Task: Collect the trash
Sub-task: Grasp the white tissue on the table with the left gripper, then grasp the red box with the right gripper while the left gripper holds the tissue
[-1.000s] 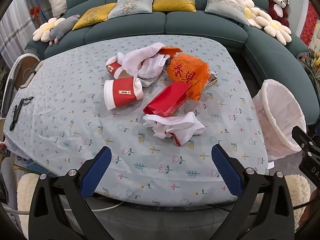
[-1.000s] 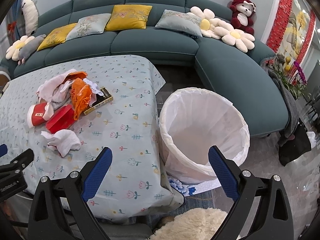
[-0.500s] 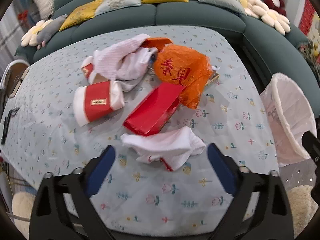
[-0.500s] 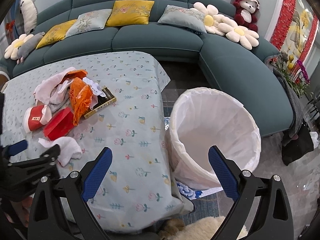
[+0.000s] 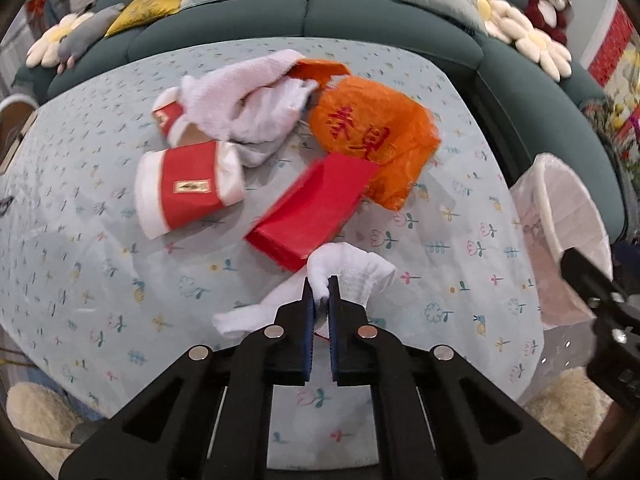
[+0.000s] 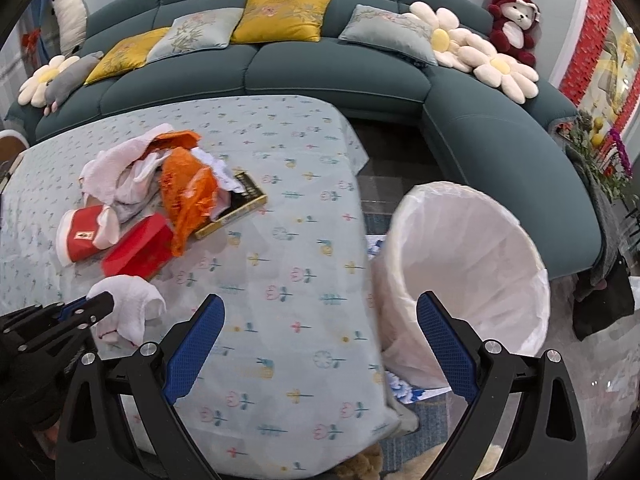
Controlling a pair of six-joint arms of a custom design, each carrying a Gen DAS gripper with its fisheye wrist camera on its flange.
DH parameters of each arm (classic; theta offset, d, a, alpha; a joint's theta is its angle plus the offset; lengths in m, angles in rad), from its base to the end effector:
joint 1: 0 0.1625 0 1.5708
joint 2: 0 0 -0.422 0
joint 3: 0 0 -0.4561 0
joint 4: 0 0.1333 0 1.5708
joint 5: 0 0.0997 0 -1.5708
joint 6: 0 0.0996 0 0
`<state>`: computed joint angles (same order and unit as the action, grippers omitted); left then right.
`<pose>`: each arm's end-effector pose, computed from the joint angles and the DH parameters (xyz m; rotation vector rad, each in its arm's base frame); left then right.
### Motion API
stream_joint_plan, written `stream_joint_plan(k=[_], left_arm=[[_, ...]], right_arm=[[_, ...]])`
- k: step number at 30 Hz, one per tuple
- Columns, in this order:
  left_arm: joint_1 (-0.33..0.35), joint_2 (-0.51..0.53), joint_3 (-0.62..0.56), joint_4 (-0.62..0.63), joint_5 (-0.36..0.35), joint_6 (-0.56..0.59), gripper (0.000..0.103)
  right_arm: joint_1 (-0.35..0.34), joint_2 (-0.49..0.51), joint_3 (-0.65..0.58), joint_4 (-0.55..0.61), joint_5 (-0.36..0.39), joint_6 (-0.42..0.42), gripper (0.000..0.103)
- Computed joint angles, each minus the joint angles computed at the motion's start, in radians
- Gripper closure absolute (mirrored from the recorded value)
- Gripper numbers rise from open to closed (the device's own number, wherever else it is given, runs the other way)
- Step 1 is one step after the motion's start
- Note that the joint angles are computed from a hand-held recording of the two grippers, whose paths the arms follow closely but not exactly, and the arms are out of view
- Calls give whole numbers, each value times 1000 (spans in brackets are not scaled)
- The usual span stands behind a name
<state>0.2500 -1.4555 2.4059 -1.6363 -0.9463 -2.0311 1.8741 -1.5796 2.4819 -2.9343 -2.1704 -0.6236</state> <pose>-0.2572 -0.2633 0.0823 -0.4496 2.1799 -0.8157 0.1945 -0.3633 0.1973 0.9348 -2.2676 0.4464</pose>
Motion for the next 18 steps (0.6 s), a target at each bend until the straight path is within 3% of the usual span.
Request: stream_joint_plan(k=[5,10,18], left_arm=[[-67,-87,17,120,-32,-108,97],[-139,-189,35,243,-69,-209,97],[-186,-280,52,399,-131,-307,97]], right_arm=[[40,19,-6,56,37,65,12],[68,57,-24,132,110,146,24],[106,176,-56,189,177,284,28]])
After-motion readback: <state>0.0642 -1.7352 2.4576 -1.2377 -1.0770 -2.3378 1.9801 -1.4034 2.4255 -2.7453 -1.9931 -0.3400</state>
